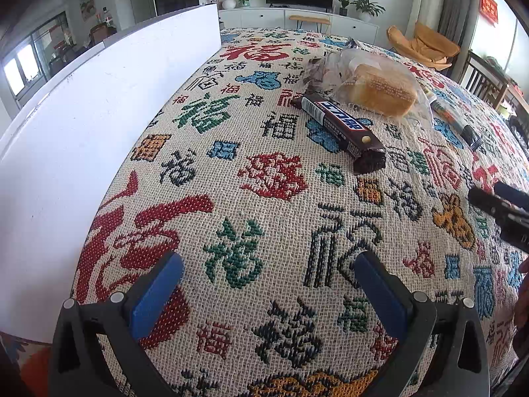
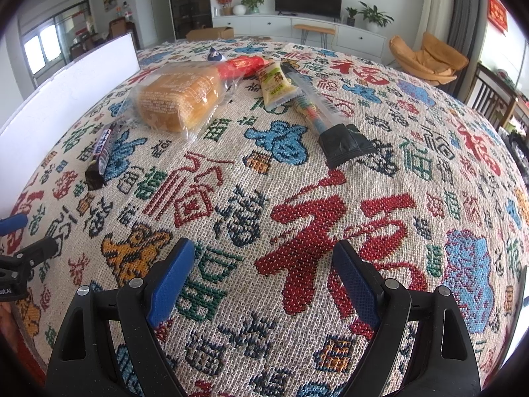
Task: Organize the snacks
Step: 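Bring both open tools back over the remaining snacks on the cloth, then grasp the yellow-green Taiwan cake packet with the right tool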
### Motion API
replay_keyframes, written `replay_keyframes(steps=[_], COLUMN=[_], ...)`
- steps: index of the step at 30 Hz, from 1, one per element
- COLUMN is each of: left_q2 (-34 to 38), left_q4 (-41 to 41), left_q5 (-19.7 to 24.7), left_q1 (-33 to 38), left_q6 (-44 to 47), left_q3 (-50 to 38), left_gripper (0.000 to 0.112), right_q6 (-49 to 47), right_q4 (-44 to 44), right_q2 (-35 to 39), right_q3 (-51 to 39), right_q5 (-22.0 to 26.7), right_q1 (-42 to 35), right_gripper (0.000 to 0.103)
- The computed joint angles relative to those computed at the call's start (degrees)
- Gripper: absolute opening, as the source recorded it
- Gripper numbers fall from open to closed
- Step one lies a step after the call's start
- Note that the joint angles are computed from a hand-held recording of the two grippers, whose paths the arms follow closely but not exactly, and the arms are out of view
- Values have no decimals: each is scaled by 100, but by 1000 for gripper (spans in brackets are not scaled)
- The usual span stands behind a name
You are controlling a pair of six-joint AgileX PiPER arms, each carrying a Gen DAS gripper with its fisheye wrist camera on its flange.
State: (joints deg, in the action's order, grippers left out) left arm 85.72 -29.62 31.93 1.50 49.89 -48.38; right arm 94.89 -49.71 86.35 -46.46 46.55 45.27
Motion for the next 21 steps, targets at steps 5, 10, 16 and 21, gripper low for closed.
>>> replay_keyframes(steps=[5, 10, 16, 21], left_q2=[2, 5, 1, 7], left_q4=[-8, -31, -36, -42], left_q5=[-24, -32, -34, -38], left_q1=[1, 11, 11, 11], left_q6=[-2, 31, 33, 40], left_q3=[6, 13, 18, 13], left_gripper=[103, 103, 103, 103], right_q6=[-967, -3478, -5105, -5592], right_q4=[-200, 669, 1685, 2275], right_q2=[-61, 1371, 2735, 3192], right_q3=[-714, -2949, -4706, -5307], right_q5=[31, 710, 1083, 1358], right_q1=[-910, -2175, -2582, -2752], right_gripper=[88, 85, 58, 43])
